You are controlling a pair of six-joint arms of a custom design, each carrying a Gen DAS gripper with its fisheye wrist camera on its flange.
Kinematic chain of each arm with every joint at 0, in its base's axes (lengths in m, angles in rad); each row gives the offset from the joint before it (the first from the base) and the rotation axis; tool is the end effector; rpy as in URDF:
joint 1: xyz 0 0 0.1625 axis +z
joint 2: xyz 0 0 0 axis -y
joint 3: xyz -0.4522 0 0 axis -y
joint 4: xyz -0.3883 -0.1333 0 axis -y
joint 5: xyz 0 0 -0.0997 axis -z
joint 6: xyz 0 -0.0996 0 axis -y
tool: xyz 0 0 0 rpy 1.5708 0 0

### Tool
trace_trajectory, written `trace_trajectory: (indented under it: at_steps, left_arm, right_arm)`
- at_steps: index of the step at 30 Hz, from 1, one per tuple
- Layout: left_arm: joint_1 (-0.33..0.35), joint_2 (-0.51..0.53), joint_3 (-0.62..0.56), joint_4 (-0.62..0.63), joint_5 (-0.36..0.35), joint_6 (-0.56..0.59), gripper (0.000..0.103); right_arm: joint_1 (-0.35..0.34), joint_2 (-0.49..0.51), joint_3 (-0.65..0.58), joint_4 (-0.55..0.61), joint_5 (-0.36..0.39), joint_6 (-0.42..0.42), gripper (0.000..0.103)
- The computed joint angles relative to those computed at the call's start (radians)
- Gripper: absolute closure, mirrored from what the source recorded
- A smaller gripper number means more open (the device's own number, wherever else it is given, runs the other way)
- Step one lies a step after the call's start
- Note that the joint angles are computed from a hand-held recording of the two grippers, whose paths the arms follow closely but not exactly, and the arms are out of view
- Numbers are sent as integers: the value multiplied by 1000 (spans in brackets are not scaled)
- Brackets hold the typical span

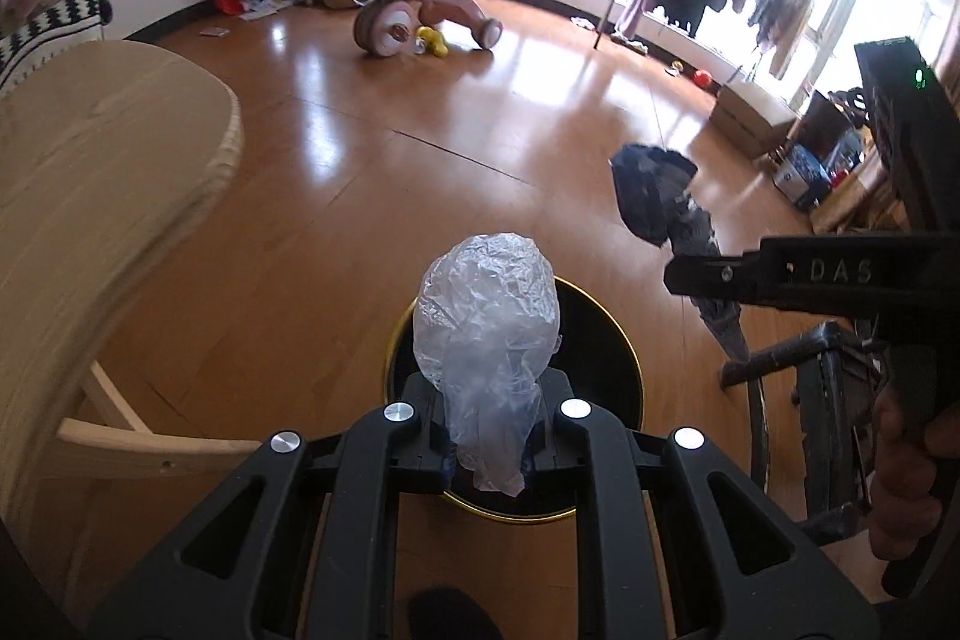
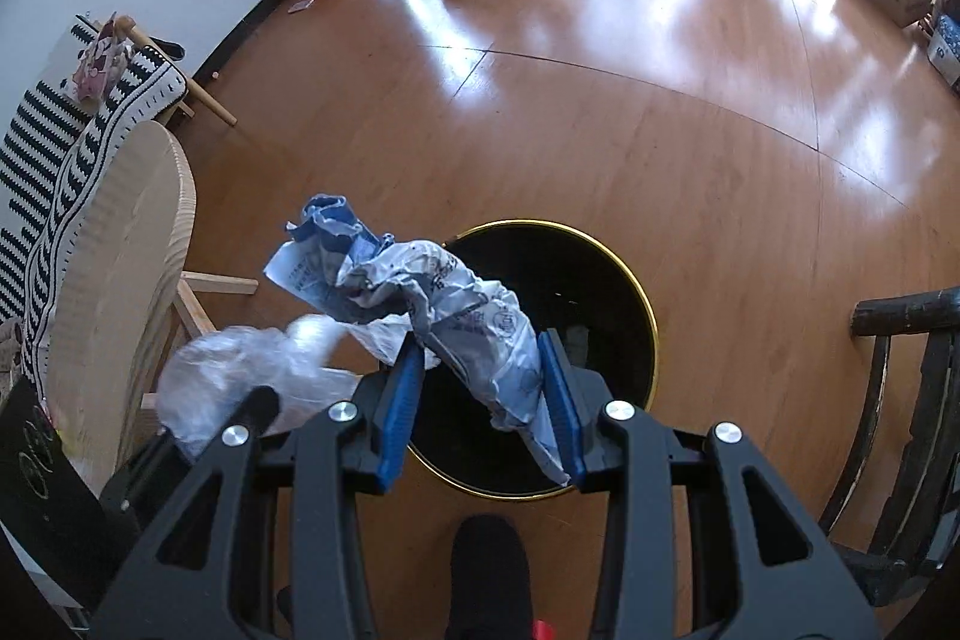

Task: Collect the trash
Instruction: 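Carry the plastic bag and foil to the bin and release both, then grasp the red cigarette box with the right tool while the left grasps a wrapper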

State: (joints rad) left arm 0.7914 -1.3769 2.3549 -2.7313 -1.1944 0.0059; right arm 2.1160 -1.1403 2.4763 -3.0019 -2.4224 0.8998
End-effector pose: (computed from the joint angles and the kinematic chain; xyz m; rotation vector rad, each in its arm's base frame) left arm -0.1736 -0.4174 0.2112 1.0366 2.6319 -0.4429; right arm 0.2493 -0.2985 0.1399 -0.4818 -2.3905 0.8182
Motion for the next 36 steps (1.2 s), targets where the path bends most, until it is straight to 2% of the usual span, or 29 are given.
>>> trace_trajectory:
  at_steps: [5,7,10,11,12,13,14,22,27,32,36]
  left_arm:
    - [8,16,-1,-6,-14,6,89]
    - [14,18,-7,0,-24,6,89]
    - [14,25,-11,3,-36,0,87]
    - [18,26,-14,11,-45,-1,82]
    - [23,26,-19,21,-53,2,75]
    - [29,27,-25,32,-65,4,49]
    - [30,25,-23,22,-65,4,31]
    - [25,9,-17,11,-37,7,26]
    - [29,-59,-29,51,29,-3,15]
    - [43,-179,-70,142,102,0,11]
    - [64,-300,-114,214,173,34,11]
  right_arm:
    - [-5,21,-26,5,-1,1,63]
    - [-21,21,-27,-12,0,-23,63]
    - [0,15,-38,30,-12,14,62]
    - [4,15,-41,40,-21,29,57]
    - [4,13,-40,46,-26,40,42]
    - [4,6,-36,45,-29,42,34]
    - [7,6,-35,36,-38,42,28]
    - [37,19,-70,62,-59,58,28]
    - [88,76,-131,52,-106,35,28]
    - [153,180,-238,-9,-132,-37,24]
    - [208,300,-379,-77,-103,-168,23]
